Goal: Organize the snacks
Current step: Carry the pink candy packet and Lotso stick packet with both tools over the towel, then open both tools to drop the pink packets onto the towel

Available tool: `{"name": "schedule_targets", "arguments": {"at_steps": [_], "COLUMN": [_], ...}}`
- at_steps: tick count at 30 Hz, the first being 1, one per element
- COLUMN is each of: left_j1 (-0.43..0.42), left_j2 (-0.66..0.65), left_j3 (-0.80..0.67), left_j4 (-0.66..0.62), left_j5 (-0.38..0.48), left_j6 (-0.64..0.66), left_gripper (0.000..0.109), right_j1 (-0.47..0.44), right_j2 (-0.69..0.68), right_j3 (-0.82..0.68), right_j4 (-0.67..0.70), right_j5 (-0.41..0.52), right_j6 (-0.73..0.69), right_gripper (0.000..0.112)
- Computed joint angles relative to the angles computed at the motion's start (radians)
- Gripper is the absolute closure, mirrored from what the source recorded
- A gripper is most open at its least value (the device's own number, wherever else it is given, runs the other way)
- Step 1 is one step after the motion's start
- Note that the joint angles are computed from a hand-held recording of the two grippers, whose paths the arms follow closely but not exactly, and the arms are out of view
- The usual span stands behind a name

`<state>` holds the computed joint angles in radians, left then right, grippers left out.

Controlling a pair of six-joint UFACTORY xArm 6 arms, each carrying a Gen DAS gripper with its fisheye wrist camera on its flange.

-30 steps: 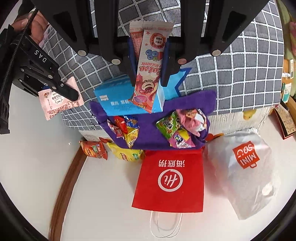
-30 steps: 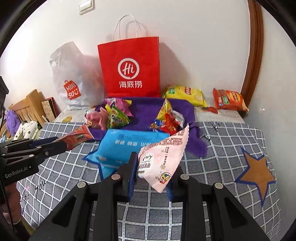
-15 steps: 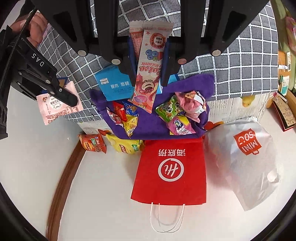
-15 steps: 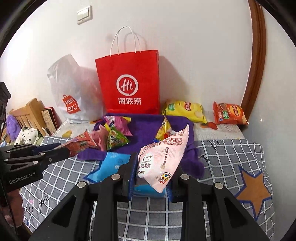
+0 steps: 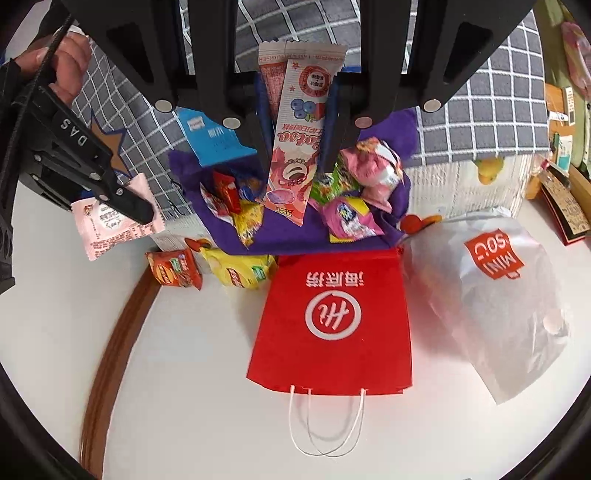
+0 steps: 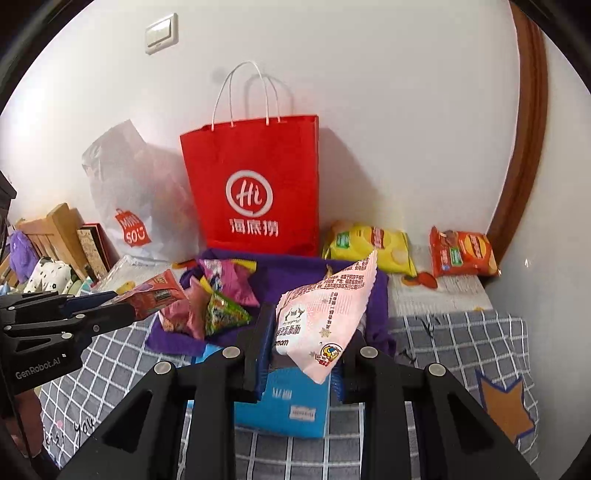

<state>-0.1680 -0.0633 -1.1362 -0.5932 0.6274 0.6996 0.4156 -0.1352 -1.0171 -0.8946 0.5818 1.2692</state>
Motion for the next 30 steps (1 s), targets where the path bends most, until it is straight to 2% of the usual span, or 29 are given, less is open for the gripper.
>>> {"name": "schedule_targets", "arguments": {"at_steps": [13,16,26,28,30], "left_j1": [0.008,0.009,-0.014,-0.016,-0.016], "left_j2": [0.192,0.249,0.447,0.484,0.524], "left_j3": [-0.192,-0.259,-0.458,-0.491,-0.528], "left_j4": [0.102,0.098,0.107,0.11,0.115], "left_j5": [-0.038,-0.016,0.053,0.071,0.094], "left_j6": [-0.088,-0.101,-0.16,-0.171,-0.182], "left_gripper": [0.085,0.085,0.085,0.085,0.085], "right_j1": [-0.084,-0.107,-0.163,-0.164,-0.166], "right_j2": [0.112,0.147,0.309,0.345,0.367], "right_j3": [-0.125,-0.147,-0.215,-0.233,-0.245], "right_j4": [0.034,0.05,0.259,0.34,0.364], "right_j5": [-0.081,-0.12,-0.216,-0.2,-0.2], "right_j6": [-0.085,-0.114,-0.329,-0.414,-0.446], "right_gripper": [0.085,0.085,0.085,0.085,0.085]}}
